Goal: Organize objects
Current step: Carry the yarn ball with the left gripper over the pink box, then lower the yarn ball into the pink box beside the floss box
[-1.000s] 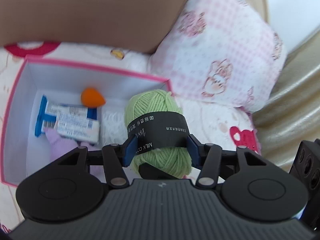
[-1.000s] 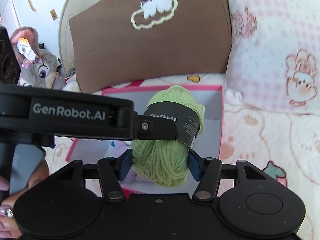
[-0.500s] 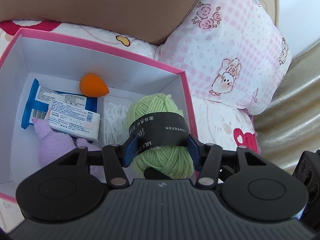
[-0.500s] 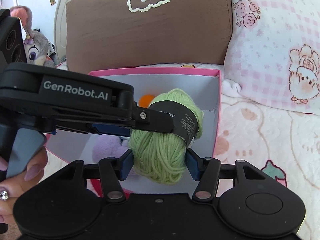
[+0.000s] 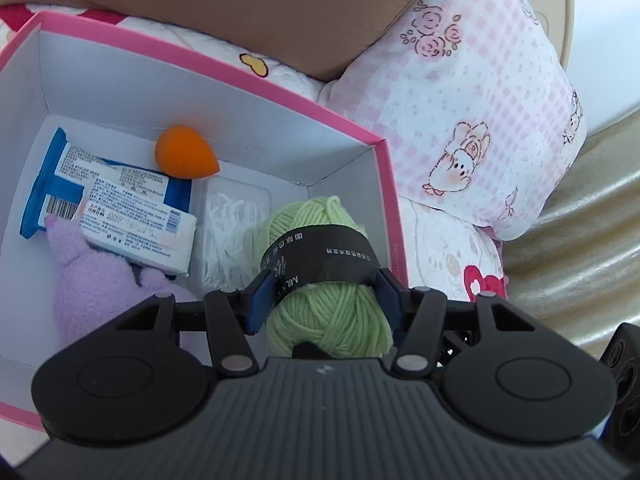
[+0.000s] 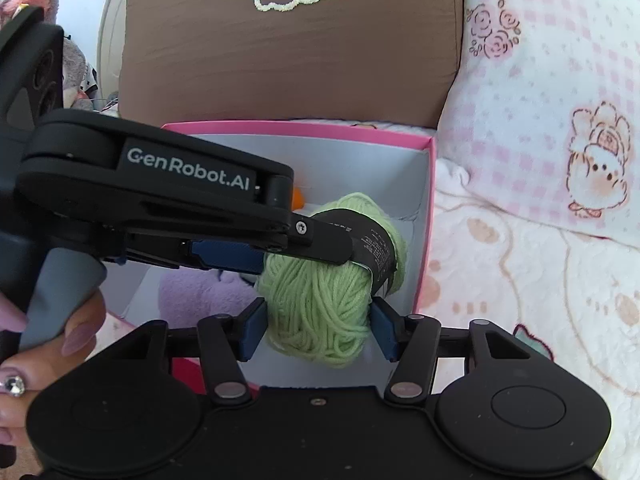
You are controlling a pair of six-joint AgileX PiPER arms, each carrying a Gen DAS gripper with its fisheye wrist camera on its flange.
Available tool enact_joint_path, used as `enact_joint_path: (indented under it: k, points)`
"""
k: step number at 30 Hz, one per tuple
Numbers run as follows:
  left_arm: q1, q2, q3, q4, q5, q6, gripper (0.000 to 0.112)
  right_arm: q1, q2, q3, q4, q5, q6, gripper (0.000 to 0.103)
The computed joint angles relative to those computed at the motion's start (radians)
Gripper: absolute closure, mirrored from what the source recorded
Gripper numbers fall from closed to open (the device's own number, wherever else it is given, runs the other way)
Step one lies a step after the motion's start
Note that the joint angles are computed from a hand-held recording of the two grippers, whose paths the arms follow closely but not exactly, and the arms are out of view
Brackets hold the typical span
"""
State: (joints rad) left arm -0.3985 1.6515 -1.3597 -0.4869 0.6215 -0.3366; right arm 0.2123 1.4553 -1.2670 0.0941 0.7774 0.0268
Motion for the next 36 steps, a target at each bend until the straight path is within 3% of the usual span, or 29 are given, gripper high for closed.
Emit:
enact_joint_path:
  k: [12, 13, 14, 19, 23, 28, 32, 36]
  points:
    - [0.025, 0.016, 0.034, -0.119, 0.026, 0.062, 0.058, -0.042, 0.000, -0.065, 0.052, 0.094, -0.052, 0.040]
    - [0.022, 0.021, 0.037, -0.132, 0.026, 0.069, 0.058, -0.055, 0.000, -0.063, 0.075, 0.091, -0.075, 0.041]
    - [0.016, 0.026, 0.035, -0.130, 0.028, 0.064, 0.059, -0.064, 0.004, -0.066, 0.087, 0.091, -0.088, 0.048]
    - [-0.010, 0.028, 0.028, -0.086, 0.016, 0.023, 0.060, -0.074, 0.024, -0.087, 0.077, 0.088, -0.092, 0.059]
    - [-0.007, 0.007, 0.025, -0.052, 0.034, -0.010, 0.062, -0.110, 0.027, -0.104, 0.146, 0.107, -0.135, 0.059]
    - [-0.043, -0.017, 0.014, 0.078, 0.023, -0.089, 0.062, -0.118, 0.004, -0.044, 0.161, 0.050, -0.168, 0.060]
    - [-0.052, 0.022, -0.001, 0.074, 0.036, -0.077, 0.079, -0.099, 0.019, -0.043, 0.136, 0.044, -0.163, 0.060]
    - [-0.078, 0.041, 0.000, 0.144, 0.011, -0.148, 0.081, -0.100, 0.057, -0.054, 0.125, 0.042, -0.152, 0.060]
